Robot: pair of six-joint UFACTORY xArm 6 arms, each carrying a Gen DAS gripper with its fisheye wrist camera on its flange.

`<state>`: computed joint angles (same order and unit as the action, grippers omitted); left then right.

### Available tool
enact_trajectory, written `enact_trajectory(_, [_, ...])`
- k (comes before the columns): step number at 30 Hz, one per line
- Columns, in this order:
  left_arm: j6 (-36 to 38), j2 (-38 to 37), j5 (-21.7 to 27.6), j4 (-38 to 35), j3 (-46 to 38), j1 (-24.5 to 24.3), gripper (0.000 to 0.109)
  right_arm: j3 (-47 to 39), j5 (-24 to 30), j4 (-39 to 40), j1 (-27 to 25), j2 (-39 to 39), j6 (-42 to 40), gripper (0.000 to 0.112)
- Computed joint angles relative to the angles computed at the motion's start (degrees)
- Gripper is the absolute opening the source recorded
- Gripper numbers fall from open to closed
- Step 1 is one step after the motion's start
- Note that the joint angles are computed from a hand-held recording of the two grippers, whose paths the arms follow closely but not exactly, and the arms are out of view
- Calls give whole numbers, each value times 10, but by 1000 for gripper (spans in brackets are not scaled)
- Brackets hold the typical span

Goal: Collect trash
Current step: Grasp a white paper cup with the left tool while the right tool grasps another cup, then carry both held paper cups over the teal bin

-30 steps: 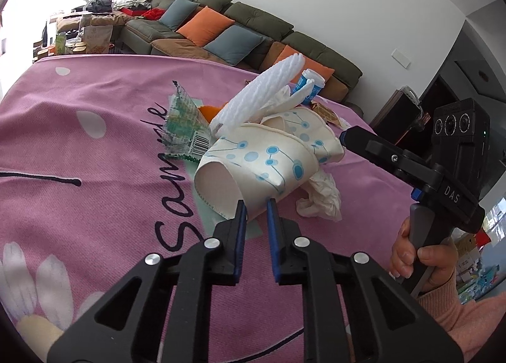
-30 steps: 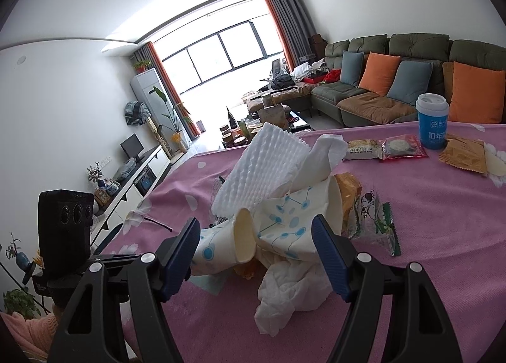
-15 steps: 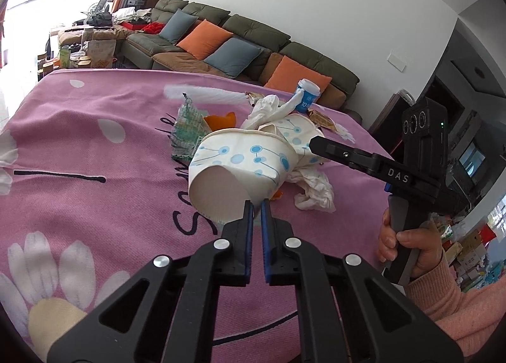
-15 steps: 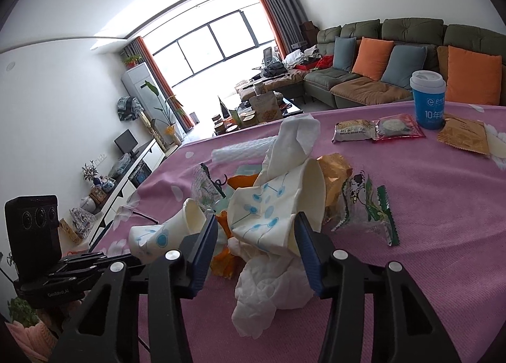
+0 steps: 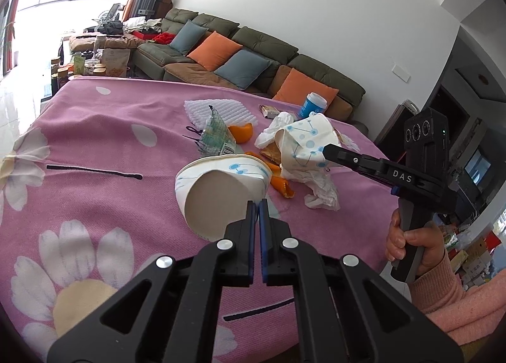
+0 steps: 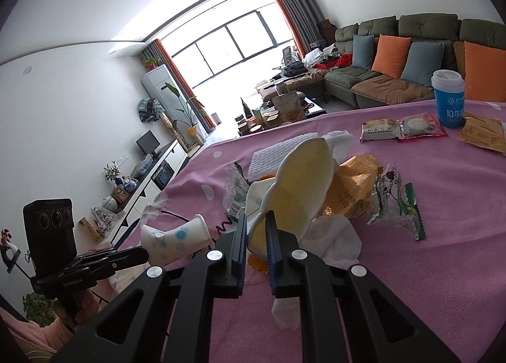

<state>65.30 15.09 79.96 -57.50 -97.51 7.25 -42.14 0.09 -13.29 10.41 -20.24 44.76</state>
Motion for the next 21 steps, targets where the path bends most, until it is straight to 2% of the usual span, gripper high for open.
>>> enact_trajectory(7, [-4, 5, -5, -11, -14, 25, 3, -17, -17, 110, 40, 12, -112, 10])
enact_trajectory(14, [-6, 6, -12, -21, -24, 59, 3, -90, -12, 395, 114, 73, -391, 10])
enact_trajectory(21, [-13, 13, -23, -20, -41, 100, 3, -192, 33, 573, 154, 150, -575, 10])
